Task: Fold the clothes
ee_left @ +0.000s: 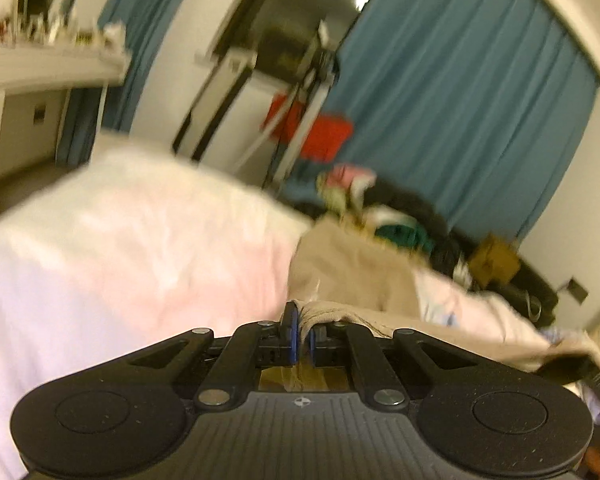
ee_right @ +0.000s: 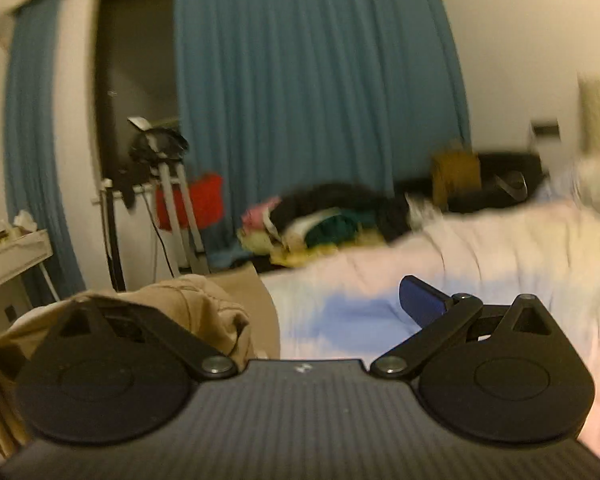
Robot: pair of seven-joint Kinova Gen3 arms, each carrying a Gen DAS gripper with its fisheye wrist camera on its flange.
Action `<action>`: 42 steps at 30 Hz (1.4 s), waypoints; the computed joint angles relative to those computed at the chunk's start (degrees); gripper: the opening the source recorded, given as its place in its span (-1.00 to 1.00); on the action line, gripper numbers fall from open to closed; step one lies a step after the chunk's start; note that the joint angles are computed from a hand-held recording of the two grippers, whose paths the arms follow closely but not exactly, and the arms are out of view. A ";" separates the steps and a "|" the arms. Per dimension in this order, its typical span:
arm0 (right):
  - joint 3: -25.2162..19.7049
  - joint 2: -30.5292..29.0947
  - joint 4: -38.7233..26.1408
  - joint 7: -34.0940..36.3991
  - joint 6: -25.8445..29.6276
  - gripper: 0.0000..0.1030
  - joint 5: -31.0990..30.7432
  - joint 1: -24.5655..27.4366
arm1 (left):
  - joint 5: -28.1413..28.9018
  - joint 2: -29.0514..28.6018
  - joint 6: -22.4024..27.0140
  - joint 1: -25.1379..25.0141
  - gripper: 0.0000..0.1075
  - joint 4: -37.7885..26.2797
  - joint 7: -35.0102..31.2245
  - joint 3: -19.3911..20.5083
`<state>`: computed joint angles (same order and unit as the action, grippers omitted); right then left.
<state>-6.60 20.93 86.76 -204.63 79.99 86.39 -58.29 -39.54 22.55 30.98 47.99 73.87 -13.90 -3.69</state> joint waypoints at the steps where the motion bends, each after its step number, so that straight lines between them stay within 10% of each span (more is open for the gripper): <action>1: -0.26 -0.03 0.19 0.51 -0.67 1.00 0.28 0.18 | 1.43 1.13 1.68 -2.40 -0.88 -1.90 -2.33 2.65; 4: -1.15 -0.40 0.53 1.01 -3.65 1.00 -0.57 1.62 | 6.21 2.52 6.58 -6.31 -0.68 -5.16 -8.68 7.07; 8: -1.10 -1.06 -0.15 3.05 -6.70 1.00 -1.54 2.87 | 8.93 3.51 12.83 -3.29 0.23 -9.13 -13.11 3.90; 14: -1.40 -1.74 -0.76 4.68 -8.46 1.00 -3.65 3.19 | -1.75 3.12 20.23 4.78 0.62 -10.54 -14.05 1.17; 18: -1.14 -1.17 -1.81 5.40 -9.14 1.00 -5.40 2.96 | -9.01 3.50 15.96 7.52 0.87 -8.47 -20.66 3.46; 25: -0.85 -1.87 -1.61 5.19 -10.02 1.00 -7.26 2.81 | -16.10 15.04 17.26 13.31 0.87 -19.07 -28.83 -1.11; 36: -0.23 -1.53 -0.22 -0.66 -6.32 1.00 -2.42 1.18 | -8.92 20.69 36.22 12.52 0.86 -32.61 -16.02 -8.75; 42: -2.76 -1.45 -2.57 7.89 -7.27 1.00 -6.99 3.57 | -11.01 16.00 38.69 12.77 0.88 -27.75 -4.39 -8.66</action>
<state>-9.36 19.48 84.19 -196.73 72.72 79.40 -54.72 -50.54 38.55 69.67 60.76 46.12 -18.30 -12.34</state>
